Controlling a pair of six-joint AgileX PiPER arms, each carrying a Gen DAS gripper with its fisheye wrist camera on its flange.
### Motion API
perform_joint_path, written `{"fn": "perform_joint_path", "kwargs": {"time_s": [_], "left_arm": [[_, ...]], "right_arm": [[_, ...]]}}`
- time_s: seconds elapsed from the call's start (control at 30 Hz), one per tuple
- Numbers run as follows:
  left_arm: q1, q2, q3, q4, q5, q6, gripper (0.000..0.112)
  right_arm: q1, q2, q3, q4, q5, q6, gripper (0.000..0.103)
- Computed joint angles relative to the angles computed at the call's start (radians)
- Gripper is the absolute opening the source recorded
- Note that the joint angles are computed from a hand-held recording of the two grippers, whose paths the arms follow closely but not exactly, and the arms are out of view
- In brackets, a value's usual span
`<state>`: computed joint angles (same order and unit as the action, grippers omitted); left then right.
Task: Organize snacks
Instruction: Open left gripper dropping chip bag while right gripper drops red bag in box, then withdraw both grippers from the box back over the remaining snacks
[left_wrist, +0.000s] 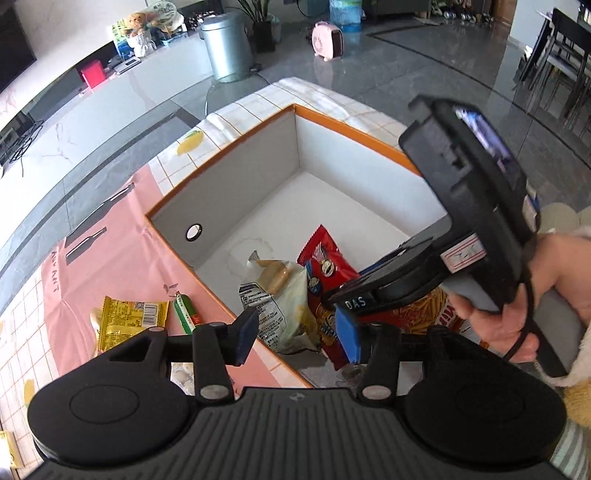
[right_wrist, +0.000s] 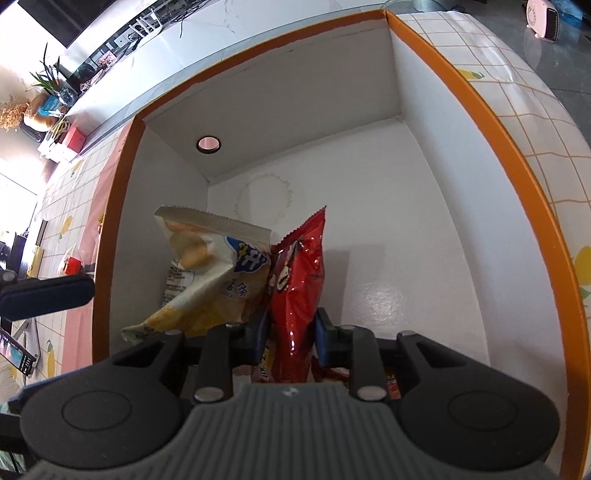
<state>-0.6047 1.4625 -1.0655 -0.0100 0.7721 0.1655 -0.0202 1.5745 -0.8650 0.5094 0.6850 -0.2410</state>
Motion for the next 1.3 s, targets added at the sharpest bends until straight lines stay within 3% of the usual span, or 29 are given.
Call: {"fn": "perform_joint_path", "kwargs": {"time_s": [0.1,0.3,0.47,0.6,0.9,1.03,1.3], "left_arm": [[0.015,-0.033,0.016,-0.01,-0.007,-0.007,0.057],[0.049,-0.1,0.049,-0.033,-0.009,-0.013,0.059],[0.074,-0.142,0.074,-0.046,-0.003,-0.01,0.059],[0.09,-0.183,0.095,-0.049,0.017,-0.012,0.06],[0.125,-0.31,0.156,-0.041,0.058,-0.039,0.06],[0.159,-0.391,0.202,-0.041,0.062,-0.057,0.062],[0.187,-0.57,0.299,0.054,0.05,-0.16,0.063]], "right_arm": [[0.034,-0.002,-0.011,-0.056,-0.003,0.051,0.024],[0.152,-0.032,-0.029,-0.367,-0.01,0.321,0.037],[0.182,-0.074,-0.02,-0.468,0.005,0.422,0.045],[0.211,-0.122,-0.024,-0.53,0.051,0.499,0.052],[0.331,-0.269,-0.035,-0.633,0.178,0.654,0.056],[0.437,-0.341,-0.041,-0.714,0.235,0.774,0.058],[0.774,-0.453,-0.029,-0.973,0.343,1.175,0.061]]}}
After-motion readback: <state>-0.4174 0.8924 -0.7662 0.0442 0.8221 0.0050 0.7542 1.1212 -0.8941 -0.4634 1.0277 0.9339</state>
